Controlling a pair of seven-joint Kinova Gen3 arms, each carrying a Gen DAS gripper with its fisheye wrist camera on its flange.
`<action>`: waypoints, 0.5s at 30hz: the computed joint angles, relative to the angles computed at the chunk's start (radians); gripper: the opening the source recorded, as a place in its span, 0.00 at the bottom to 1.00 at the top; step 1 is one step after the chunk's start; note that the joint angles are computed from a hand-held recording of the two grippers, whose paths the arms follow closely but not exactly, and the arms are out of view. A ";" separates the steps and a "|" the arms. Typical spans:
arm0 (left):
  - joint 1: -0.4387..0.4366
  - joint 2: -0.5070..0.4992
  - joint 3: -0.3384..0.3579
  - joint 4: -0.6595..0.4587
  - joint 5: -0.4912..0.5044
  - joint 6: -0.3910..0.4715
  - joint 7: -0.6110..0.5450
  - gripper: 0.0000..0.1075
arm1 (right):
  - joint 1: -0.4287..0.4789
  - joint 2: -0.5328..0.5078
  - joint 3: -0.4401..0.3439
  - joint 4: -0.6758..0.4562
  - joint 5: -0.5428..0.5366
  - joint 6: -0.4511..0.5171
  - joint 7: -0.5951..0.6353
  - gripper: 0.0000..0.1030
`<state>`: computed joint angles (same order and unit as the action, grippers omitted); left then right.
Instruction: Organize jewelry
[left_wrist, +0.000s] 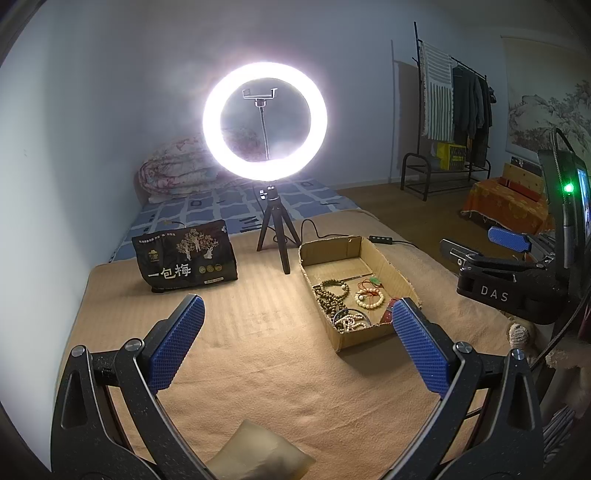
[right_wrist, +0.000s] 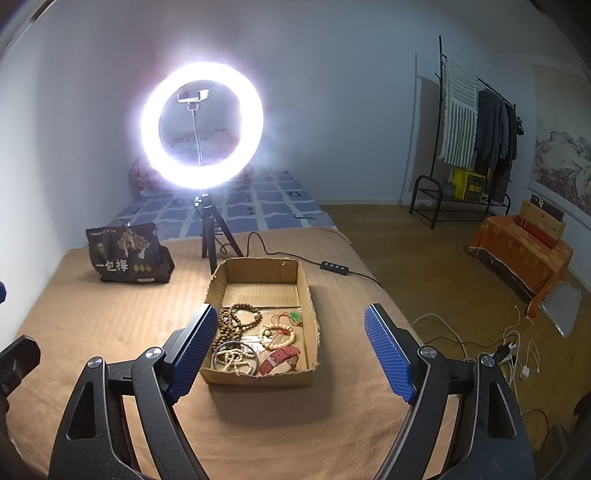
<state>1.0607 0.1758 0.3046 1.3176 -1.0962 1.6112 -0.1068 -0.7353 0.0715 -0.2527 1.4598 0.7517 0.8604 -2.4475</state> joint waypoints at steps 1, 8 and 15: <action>0.000 0.000 0.000 0.000 0.000 0.000 0.000 0.96 | -0.001 0.001 0.000 -0.001 0.001 0.001 -0.001 0.79; 0.002 0.002 -0.001 -0.002 0.000 0.002 0.000 0.96 | 0.000 -0.001 0.000 0.001 -0.002 0.001 -0.006 0.80; 0.010 0.008 -0.006 -0.019 0.000 0.022 -0.005 0.96 | 0.001 -0.001 -0.001 0.000 -0.007 0.005 0.001 0.80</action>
<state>1.0710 0.1834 0.2989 1.2985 -1.0963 1.6333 -0.1123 -0.7341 0.0706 -0.2541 1.4601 0.7442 0.8650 -2.4466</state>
